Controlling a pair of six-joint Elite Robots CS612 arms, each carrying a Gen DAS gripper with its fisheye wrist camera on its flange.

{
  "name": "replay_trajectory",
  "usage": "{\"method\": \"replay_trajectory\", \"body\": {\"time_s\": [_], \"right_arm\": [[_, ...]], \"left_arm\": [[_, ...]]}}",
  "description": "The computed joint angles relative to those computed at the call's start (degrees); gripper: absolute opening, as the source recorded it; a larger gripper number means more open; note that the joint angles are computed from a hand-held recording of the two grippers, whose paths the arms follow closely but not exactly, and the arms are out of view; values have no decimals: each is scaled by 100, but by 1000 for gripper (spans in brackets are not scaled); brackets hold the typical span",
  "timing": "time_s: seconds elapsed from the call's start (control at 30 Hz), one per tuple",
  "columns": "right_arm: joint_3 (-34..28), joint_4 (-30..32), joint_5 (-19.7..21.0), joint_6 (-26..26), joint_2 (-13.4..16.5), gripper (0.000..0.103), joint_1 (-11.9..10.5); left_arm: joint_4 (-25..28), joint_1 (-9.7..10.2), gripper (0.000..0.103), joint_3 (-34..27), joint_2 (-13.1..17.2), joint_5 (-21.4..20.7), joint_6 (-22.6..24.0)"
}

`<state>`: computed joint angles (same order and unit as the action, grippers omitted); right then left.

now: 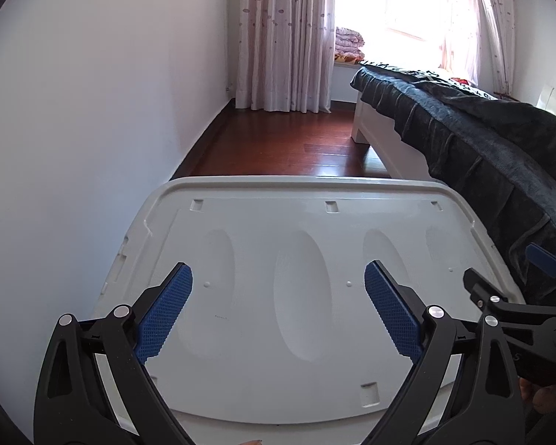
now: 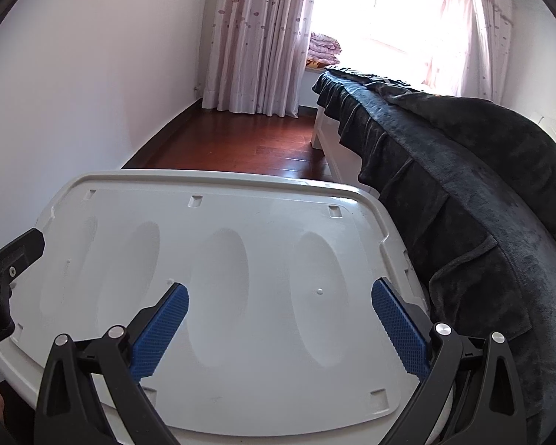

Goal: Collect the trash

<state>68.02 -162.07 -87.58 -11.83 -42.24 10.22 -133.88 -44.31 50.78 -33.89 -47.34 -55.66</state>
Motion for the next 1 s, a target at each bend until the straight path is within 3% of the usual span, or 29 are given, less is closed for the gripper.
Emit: {"method": "replay_trajectory", "body": {"time_s": [0.53,0.87,1.0], "right_arm": [[57,2,-9,-221,-9,98,44],[68,55,-23,-312,-6,98,51],[66,72,-30,-350,-6,98,59]], "left_arm": [[123,6,94,96,-87,134,-238],[1076,-24,94,-260,39,409,-360],[1137,-25,94,-253,38,460,-373]]}}
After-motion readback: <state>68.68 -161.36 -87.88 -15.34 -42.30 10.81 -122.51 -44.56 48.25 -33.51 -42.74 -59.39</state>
